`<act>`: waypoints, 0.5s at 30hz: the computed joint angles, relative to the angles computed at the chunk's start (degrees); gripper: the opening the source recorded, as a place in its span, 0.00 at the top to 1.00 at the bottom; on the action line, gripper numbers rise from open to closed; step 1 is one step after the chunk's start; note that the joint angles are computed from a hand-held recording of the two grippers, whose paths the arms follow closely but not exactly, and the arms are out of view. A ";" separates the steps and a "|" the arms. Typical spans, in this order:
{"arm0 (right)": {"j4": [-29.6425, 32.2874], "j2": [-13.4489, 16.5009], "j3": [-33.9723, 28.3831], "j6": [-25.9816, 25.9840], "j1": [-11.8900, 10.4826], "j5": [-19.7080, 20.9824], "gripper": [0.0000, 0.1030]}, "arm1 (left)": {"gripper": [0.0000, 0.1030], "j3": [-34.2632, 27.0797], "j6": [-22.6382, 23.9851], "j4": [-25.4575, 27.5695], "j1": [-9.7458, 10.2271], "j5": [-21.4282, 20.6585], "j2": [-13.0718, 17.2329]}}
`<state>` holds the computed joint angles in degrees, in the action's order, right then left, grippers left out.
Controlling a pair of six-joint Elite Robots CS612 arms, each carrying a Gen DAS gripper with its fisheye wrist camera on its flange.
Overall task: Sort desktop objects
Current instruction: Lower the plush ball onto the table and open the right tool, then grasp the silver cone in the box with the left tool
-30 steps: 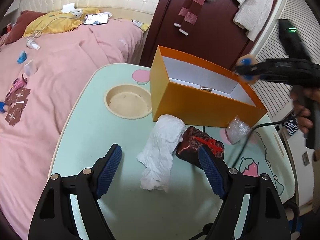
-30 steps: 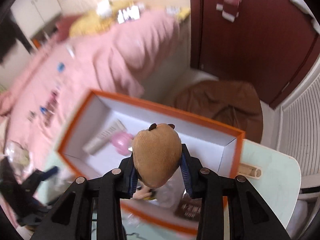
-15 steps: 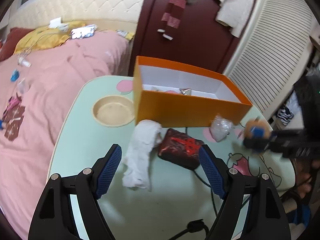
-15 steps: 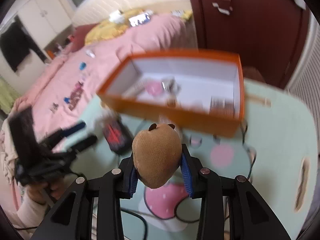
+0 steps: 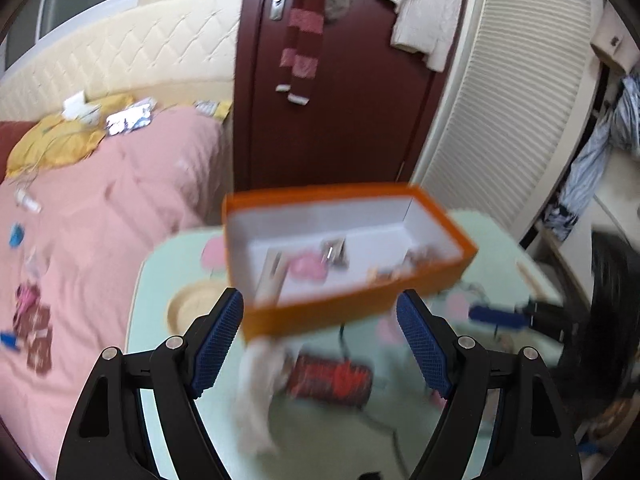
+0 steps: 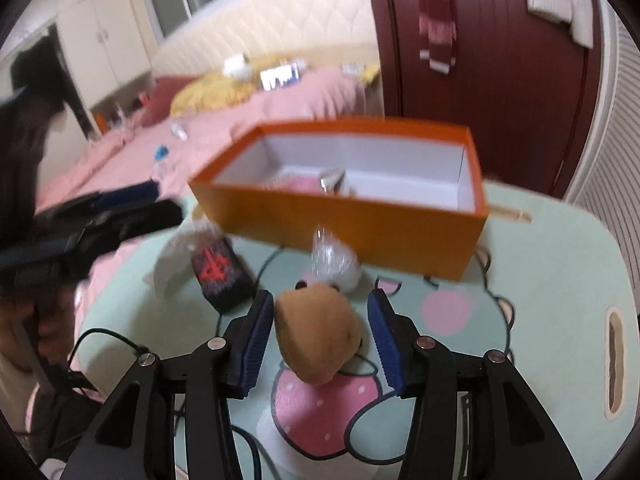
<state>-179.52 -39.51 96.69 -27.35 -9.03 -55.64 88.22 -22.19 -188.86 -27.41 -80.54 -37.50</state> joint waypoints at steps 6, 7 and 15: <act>-4.59 0.94 0.60 2.67 -0.76 3.00 0.40 | 0.23 -8.67 3.53 9.75 1.14 -1.34 2.29; -4.34 1.08 0.58 2.62 -0.83 3.14 0.40 | 0.23 -10.30 4.20 11.93 1.28 -1.34 2.80; 1.87 1.78 -0.71 4.23 -2.16 6.46 0.40 | 0.23 -21.00 4.90 29.49 2.56 -5.23 6.51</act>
<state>-177.65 -37.73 95.97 -23.12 -11.19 -49.18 67.22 -17.30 -159.37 -24.85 -85.77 -30.99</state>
